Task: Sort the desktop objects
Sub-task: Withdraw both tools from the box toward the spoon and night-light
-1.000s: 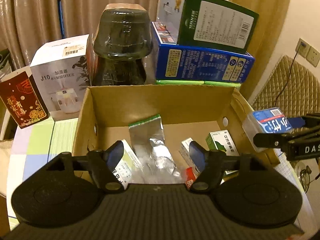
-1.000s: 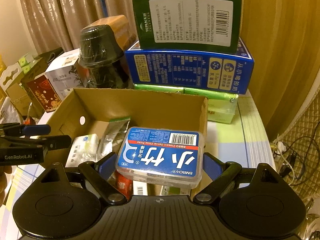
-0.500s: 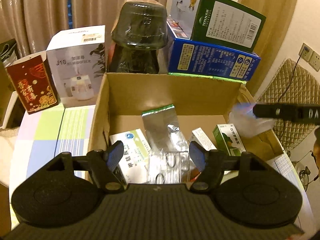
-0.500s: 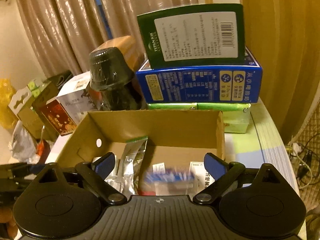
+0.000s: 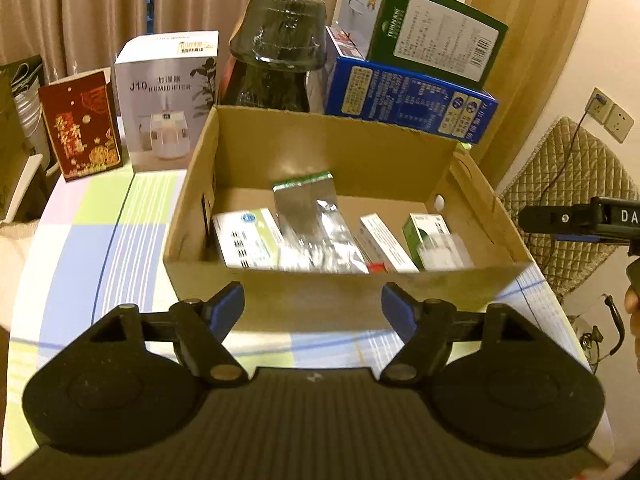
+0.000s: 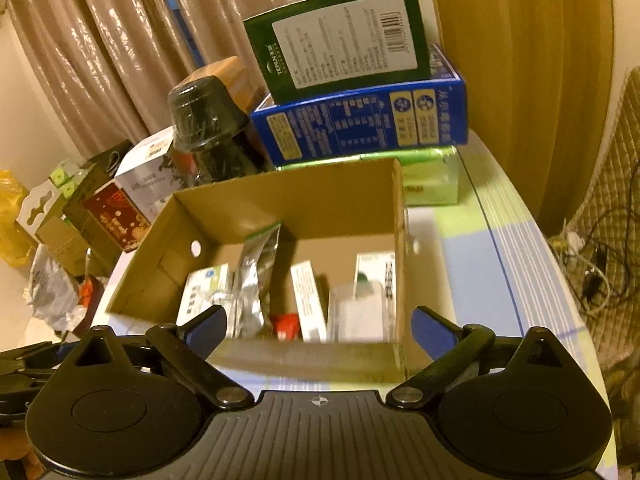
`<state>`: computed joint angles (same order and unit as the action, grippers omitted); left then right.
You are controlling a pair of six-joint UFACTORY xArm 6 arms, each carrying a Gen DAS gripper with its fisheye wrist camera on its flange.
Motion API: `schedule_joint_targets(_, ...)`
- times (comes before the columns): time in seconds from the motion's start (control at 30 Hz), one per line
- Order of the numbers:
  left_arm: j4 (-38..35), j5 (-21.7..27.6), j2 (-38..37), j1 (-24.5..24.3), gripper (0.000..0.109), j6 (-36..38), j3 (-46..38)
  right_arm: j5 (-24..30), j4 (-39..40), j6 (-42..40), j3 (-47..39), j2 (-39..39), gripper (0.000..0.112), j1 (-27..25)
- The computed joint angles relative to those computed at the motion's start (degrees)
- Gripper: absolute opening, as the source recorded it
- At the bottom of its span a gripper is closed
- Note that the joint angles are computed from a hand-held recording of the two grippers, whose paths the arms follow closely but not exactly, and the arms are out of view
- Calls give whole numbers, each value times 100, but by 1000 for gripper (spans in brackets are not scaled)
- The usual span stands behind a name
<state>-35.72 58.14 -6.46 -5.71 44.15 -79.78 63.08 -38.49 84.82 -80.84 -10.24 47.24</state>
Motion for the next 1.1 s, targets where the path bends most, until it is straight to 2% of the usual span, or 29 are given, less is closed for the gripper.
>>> schedule_joint_targets(0.2,-74,311,-646,189,75,-81,493,461,-214,579,200,-344,98,614)
schedule_joint_targets(0.43,-193,632,-1370,521,87,-216,902,1164,-592,1398,293,-633,101,1477)
schedule_joint_targets(0.7,-57,696,-2294,758,98,95,1521,1917,-891,2443,351,-744,101,2542)
schedule_joint_targets(0.77,-84,764,-2515,835,102,179,1650,2155,-918,2579,297,-712,101,2784)
schedule_joint_targets(1.1,-166,1262,-3347,1241,102,330,2142,3205,-1029,2622,-170,-364,101,3686)
